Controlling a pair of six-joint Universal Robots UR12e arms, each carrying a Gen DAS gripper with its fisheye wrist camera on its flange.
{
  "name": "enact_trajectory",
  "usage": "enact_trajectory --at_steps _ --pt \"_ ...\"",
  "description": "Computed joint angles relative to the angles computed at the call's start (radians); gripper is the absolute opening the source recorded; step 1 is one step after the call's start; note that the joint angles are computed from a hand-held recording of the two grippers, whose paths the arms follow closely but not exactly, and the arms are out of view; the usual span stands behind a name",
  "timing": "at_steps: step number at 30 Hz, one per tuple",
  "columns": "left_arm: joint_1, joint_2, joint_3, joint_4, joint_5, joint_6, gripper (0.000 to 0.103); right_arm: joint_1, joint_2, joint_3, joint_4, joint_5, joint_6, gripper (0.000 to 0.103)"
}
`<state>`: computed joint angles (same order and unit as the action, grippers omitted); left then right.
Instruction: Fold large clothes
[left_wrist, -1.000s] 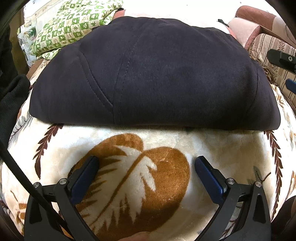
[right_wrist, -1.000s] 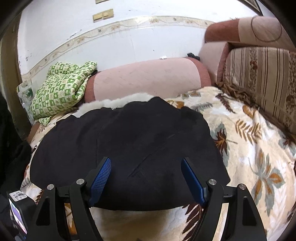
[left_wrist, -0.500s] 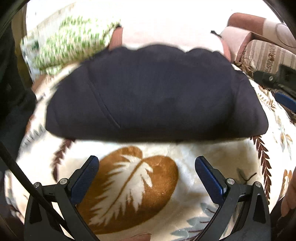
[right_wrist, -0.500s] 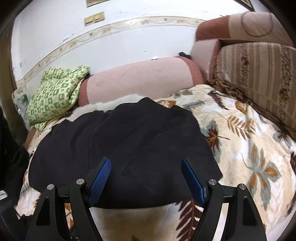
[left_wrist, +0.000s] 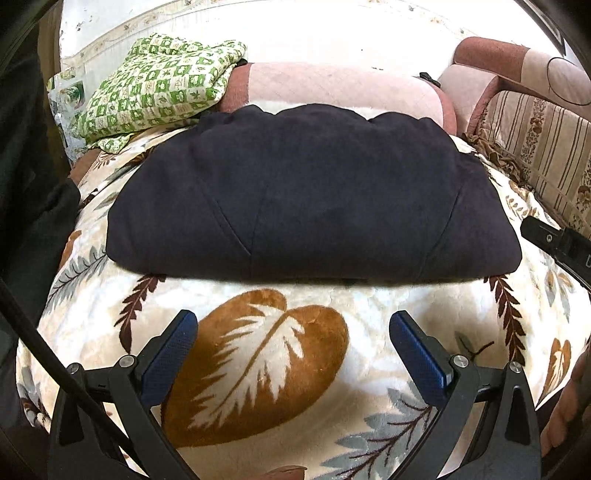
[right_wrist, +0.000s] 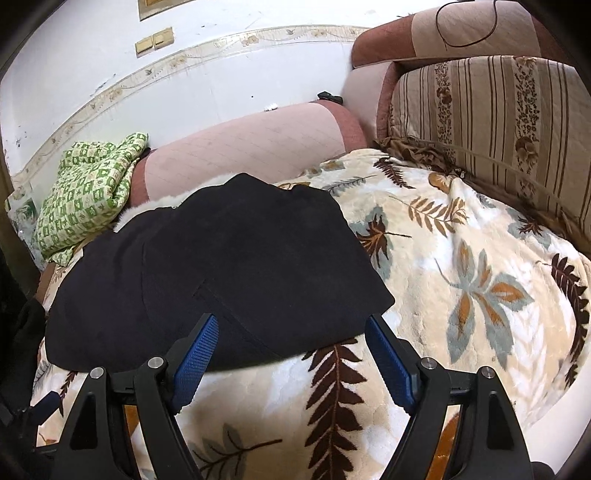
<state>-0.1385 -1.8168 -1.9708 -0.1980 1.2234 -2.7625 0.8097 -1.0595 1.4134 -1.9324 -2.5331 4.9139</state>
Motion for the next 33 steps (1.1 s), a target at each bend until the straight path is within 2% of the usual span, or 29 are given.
enact_trajectory --at_steps 10,33 --pt "-0.004 -0.013 0.031 -0.138 0.007 0.003 0.103 -0.011 0.014 0.000 -0.091 0.037 -0.102 0.085" --pt "-0.005 -0.018 0.038 -0.154 0.025 -0.019 0.103 -0.013 0.030 -0.021 -0.091 0.041 -0.137 0.085"
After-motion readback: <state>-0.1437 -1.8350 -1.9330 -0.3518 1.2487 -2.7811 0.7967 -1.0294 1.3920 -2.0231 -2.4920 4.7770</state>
